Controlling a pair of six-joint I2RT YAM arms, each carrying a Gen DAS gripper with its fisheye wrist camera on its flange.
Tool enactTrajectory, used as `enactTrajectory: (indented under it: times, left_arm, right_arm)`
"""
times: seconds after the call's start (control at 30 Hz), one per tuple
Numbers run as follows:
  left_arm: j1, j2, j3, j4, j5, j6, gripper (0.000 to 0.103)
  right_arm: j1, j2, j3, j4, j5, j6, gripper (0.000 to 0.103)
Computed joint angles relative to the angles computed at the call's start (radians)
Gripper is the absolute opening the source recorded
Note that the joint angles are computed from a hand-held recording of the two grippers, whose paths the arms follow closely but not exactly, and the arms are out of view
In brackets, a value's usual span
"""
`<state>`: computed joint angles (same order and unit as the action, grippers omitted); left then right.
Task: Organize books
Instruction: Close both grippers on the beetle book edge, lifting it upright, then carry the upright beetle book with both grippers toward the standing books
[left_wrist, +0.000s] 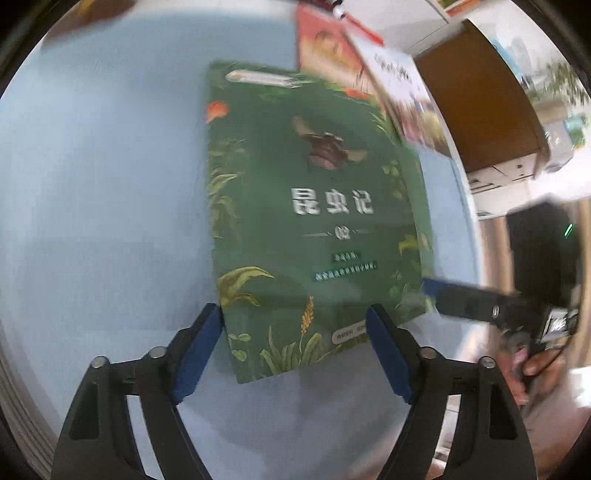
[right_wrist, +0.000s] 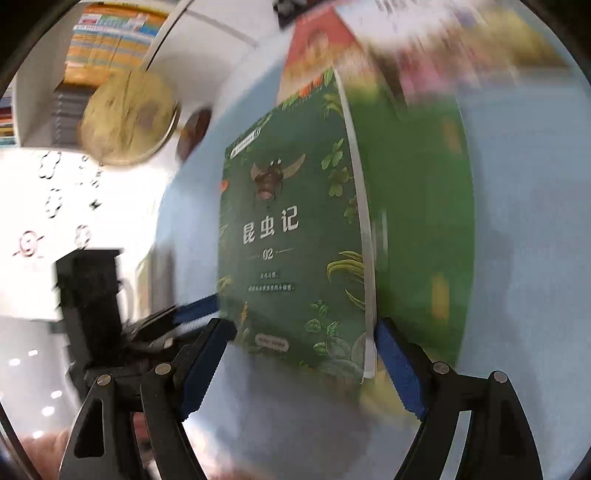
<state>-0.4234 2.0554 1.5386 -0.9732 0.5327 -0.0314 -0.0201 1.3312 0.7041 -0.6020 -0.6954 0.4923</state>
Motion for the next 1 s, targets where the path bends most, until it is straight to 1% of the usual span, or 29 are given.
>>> enactTrajectory:
  times: [0.03, 0.07, 0.1, 0.13, 0.17, 0.2, 0.23, 0.3, 0.37, 0.43, 0.47, 0.5, 0.53, 0.57, 0.6, 0.63, 0.67, 0.73, 0.83, 0.9, 0.93, 1.0]
  left_arm:
    - [0.021, -0.015, -0.036, -0.008, 0.038, 0.0, 0.063]
    - [0.038, -0.024, -0.059, -0.013, 0.057, 0.007, 0.06]
    - [0.052, -0.029, -0.072, -0.014, 0.062, 0.013, 0.048]
    - [0.066, -0.022, -0.073, -0.013, 0.067, 0.013, 0.041]
    - [0.076, -0.005, -0.059, -0.024, 0.089, 0.012, 0.041]
    - [0.088, 0.018, -0.036, -0.036, 0.122, 0.009, 0.041]
    - [0.093, 0.037, -0.016, -0.05, 0.138, 0.018, 0.041]
    - [0.091, 0.065, 0.024, -0.074, 0.152, 0.056, 0.041]
    - [0.091, 0.088, 0.051, -0.086, 0.168, 0.085, 0.041]
    - [0.096, 0.089, 0.048, -0.084, 0.166, 0.085, 0.032]
    - [0.096, 0.098, 0.06, -0.089, 0.157, 0.08, 0.029]
    - [0.097, 0.1, 0.063, -0.091, 0.147, 0.074, 0.02]
    - [0.102, 0.105, 0.067, -0.095, 0.15, 0.064, 0.019]
    - [0.106, 0.111, 0.071, -0.097, 0.16, 0.057, 0.019]
    - [0.107, 0.12, 0.079, -0.097, 0.169, 0.053, 0.019]
    - [0.113, 0.12, 0.076, -0.1, 0.181, 0.057, 0.019]
    - [0.117, 0.12, 0.073, -0.102, 0.189, 0.063, 0.019]
    - [0.116, 0.136, 0.084, -0.102, 0.213, 0.061, 0.019]
    - [0.122, 0.178, 0.123, -0.128, 0.255, 0.062, 0.019]
    - [0.118, 0.181, 0.141, -0.154, 0.225, 0.072, 0.019]
    - [0.104, 0.187, 0.159, -0.16, 0.205, 0.067, 0.019]
    - [0.082, 0.191, 0.187, -0.177, 0.165, 0.061, 0.02]
  right_arm:
    - [-0.007, -0.081, -0.075, -0.024, -0.043, 0.008, 0.078]
    - [-0.004, -0.142, -0.125, -0.072, -0.038, 0.007, 0.077]
    - [-0.002, -0.188, -0.165, -0.107, -0.028, -0.001, 0.068]
    - [-0.018, -0.278, -0.215, -0.108, -0.026, 0.004, 0.063]
    - [-0.05, -0.326, -0.25, -0.117, -0.05, 0.001, 0.057]
    - [-0.095, -0.327, -0.268, -0.117, -0.079, -0.001, 0.054]
    - [-0.138, -0.289, -0.269, -0.102, -0.112, -0.01, 0.052]
    - [-0.171, -0.213, -0.25, -0.067, -0.15, -0.053, 0.052]
    - [-0.167, -0.156, -0.224, -0.046, -0.159, -0.097, 0.052]
    - [-0.163, -0.111, -0.201, -0.037, -0.163, -0.137, 0.05]
    - [-0.145, -0.111, -0.204, -0.017, -0.161, -0.118, 0.045]
    - [-0.147, -0.102, -0.2, -0.02, -0.158, -0.13, 0.042]
    - [-0.154, -0.104, -0.203, -0.029, -0.154, -0.139, 0.036]
    - [-0.149, -0.091, -0.206, -0.006, -0.16, -0.125, 0.034]
    - [-0.165, -0.085, -0.212, -0.009, -0.17, -0.142, 0.031]
    - [-0.18, -0.083, -0.219, -0.016, -0.171, -0.157, 0.023]
    - [-0.185, -0.073, -0.217, -0.015, -0.171, -0.156, 0.018]
    - [-0.221, -0.047, -0.231, -0.002, -0.202, -0.178, 0.013]
    - [-0.256, -0.029, -0.248, 0.015, -0.241, -0.189, 0.011]
    - [-0.277, -0.037, -0.262, 0.011, -0.255, -0.199, 0.011]
    - [-0.267, -0.046, -0.261, 0.016, -0.25, -0.182, 0.011]
    - [-0.272, -0.071, -0.269, -0.002, -0.249, -0.188, 0.013]
